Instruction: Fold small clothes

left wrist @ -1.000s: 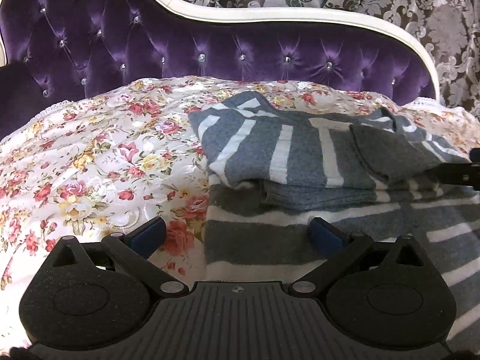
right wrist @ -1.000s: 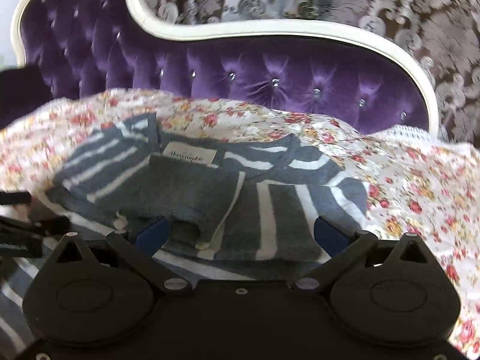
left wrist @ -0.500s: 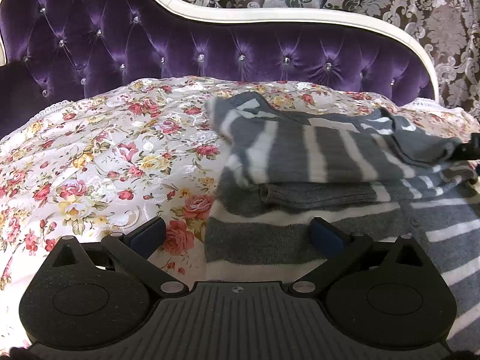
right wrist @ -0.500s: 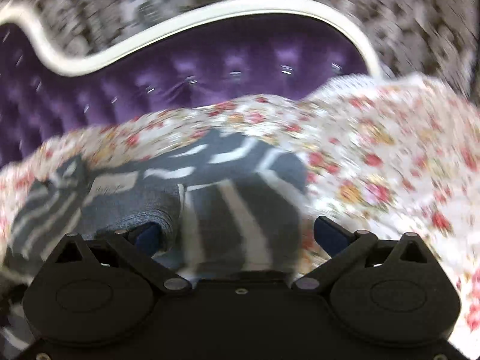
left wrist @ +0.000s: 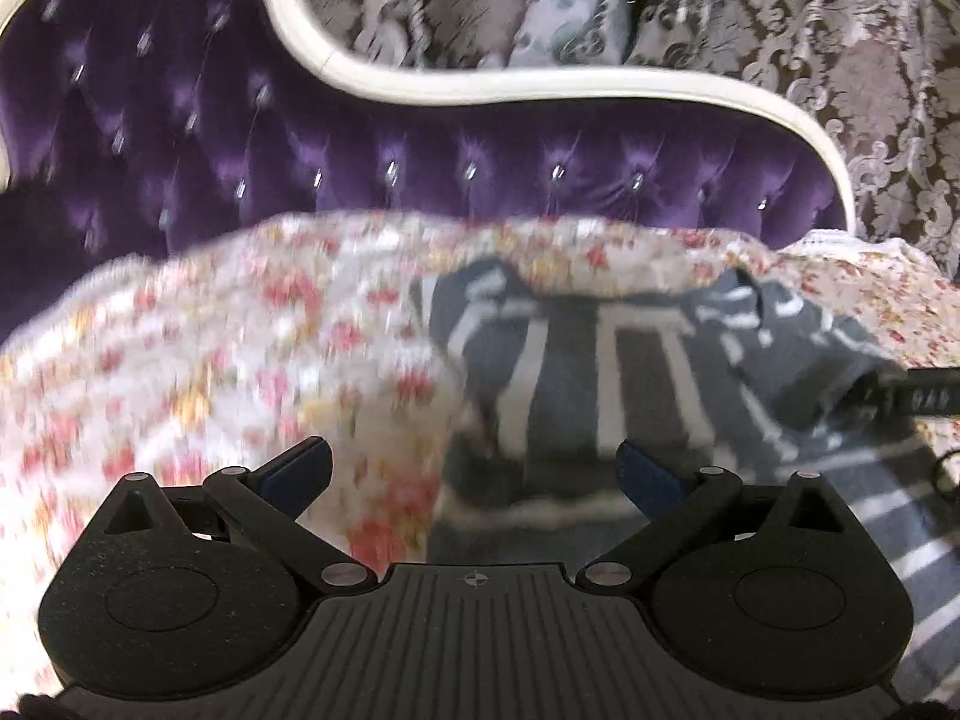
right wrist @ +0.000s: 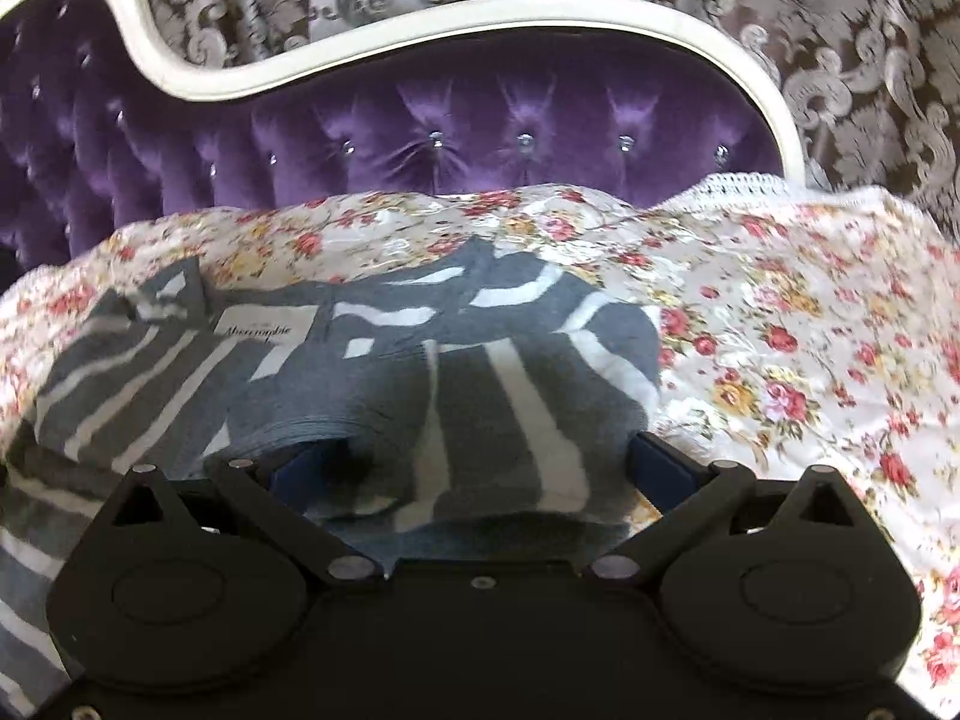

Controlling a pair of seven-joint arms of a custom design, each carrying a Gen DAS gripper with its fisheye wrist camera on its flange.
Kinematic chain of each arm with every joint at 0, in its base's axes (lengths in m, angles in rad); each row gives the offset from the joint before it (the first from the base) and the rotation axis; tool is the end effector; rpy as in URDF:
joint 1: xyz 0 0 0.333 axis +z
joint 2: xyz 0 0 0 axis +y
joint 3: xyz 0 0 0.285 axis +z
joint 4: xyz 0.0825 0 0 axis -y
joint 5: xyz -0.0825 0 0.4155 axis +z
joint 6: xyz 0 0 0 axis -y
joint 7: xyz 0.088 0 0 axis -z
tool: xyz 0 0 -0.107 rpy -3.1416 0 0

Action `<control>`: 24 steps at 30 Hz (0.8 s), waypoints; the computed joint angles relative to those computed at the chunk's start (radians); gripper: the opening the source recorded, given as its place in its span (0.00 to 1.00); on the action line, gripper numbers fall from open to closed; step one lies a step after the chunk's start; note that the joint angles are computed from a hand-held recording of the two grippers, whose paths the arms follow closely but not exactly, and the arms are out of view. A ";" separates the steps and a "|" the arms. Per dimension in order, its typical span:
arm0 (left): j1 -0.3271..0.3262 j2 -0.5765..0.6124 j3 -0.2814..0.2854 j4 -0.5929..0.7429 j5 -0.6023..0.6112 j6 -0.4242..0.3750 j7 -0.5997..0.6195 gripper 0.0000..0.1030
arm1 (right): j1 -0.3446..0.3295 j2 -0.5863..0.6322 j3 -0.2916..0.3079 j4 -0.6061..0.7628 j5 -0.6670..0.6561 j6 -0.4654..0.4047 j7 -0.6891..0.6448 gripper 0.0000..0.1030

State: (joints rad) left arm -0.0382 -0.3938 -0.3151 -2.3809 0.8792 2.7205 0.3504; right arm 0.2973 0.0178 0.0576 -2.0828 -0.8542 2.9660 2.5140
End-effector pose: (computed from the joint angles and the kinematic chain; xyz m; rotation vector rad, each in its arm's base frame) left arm 0.4716 -0.2116 0.4891 -1.7429 1.4993 -0.7633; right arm 0.5585 0.2615 0.4553 -1.7890 1.4751 -0.7422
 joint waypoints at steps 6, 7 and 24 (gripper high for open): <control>0.000 0.180 -0.006 0.185 0.087 -0.098 0.045 0.99 | 0.002 -0.003 0.002 0.003 -0.052 -0.007 0.019 1.00; -0.012 0.209 0.001 0.209 0.095 -0.112 0.058 0.99 | 0.001 -0.003 0.002 0.005 -0.059 -0.007 0.023 1.00; -0.044 0.224 0.107 0.169 0.056 -0.213 0.028 1.00 | 0.040 0.039 -0.009 0.043 -0.103 0.017 -0.008 1.00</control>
State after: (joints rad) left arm -0.0817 -0.1695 -0.2081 -2.2122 0.9352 2.5080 0.3785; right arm 0.3369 0.0566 0.0487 -2.0397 -0.9573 2.9831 2.5056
